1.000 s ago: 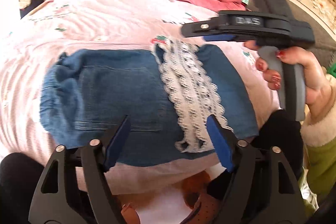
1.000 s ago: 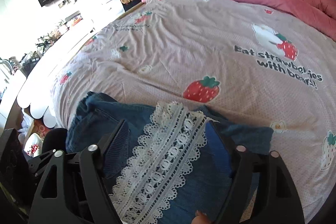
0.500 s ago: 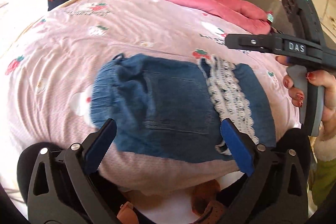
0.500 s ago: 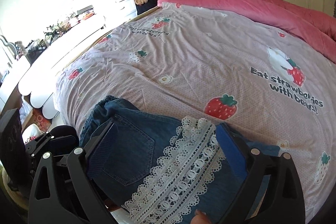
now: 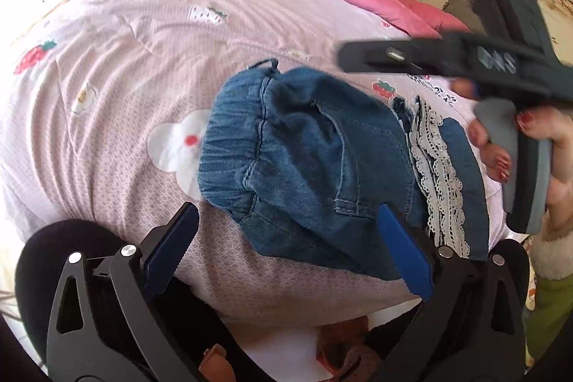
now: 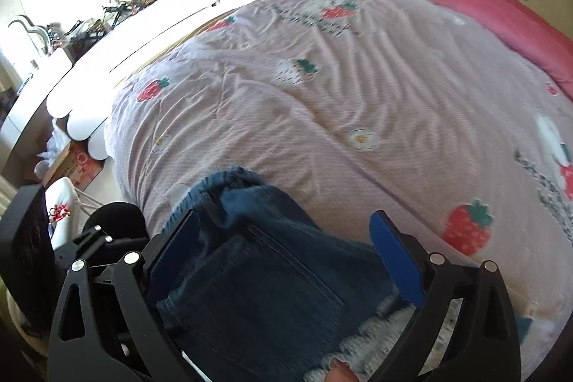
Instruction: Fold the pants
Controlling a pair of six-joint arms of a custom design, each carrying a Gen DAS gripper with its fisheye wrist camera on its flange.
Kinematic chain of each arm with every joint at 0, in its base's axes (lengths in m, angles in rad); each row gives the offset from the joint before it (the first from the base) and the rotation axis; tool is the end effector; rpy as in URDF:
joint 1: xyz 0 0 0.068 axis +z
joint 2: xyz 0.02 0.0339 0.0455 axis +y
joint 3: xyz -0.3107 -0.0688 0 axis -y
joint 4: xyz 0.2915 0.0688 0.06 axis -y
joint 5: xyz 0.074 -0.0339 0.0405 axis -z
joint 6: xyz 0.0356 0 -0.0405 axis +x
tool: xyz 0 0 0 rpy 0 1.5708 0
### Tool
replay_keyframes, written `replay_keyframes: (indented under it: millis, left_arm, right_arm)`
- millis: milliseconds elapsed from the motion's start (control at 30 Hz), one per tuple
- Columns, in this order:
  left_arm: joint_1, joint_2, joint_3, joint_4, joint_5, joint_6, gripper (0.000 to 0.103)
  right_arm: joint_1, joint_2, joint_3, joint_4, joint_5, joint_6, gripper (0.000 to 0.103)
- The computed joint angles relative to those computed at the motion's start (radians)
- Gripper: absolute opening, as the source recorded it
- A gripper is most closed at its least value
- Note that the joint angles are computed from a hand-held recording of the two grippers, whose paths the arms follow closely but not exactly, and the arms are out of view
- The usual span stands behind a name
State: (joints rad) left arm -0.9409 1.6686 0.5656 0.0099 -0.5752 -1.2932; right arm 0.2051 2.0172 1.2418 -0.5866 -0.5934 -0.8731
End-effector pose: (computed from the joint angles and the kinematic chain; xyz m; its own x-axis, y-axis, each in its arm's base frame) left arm 0.1824 -0.2174 0.0973 -0.6538 -0.4731 -0.5906 -0.3576 0.8810 -0.3097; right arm 0.4128 0.1062 0.1313 -0.3990 -0.7319 -0.5524 -0.9153 0.3536 0.1926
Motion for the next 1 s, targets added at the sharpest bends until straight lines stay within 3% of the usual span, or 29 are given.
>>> replay_keyframes:
  millis: [333, 433, 567, 700, 800, 867, 967, 1000]
  left_arm:
    - [0.038, 0.051, -0.048, 0.157, 0.052, -0.003, 0.093]
    - [0.044, 0.057, -0.064, 0.204, 0.048, 0.008, 0.093]
    - [0.059, 0.078, -0.094, 0.315, 0.053, 0.033, 0.093]
    - [0.077, 0.102, -0.134, 0.453, 0.069, 0.054, 0.09]
    - [0.112, 0.13, -0.166, 0.598, 0.11, 0.086, 0.078]
    - [0.14, 0.153, -0.191, 0.711, 0.16, 0.114, 0.047]
    - [0.157, 0.164, -0.198, 0.778, 0.196, 0.131, 0.029]
    - [0.145, 0.145, -0.192, 0.761, 0.175, 0.146, 0.028]
  right_arm:
    - [0.133, 0.158, 0.154, -0.161, 0.082, 0.02, 0.092]
    - [0.135, 0.209, 0.191, -0.208, 0.074, 0.03, 0.053]
    - [0.099, 0.207, 0.2, -0.247, 0.007, -0.007, 0.039]
    - [0.043, 0.198, 0.237, -0.361, -0.091, -0.09, 0.036]
    - [0.013, 0.191, 0.258, -0.437, -0.141, -0.159, 0.036]
    - [-0.004, 0.184, 0.262, -0.46, -0.158, -0.188, 0.036]
    - [-0.032, 0.175, 0.27, -0.479, -0.173, -0.208, 0.036]
    - [-0.045, 0.172, 0.276, -0.492, -0.181, -0.222, 0.036]
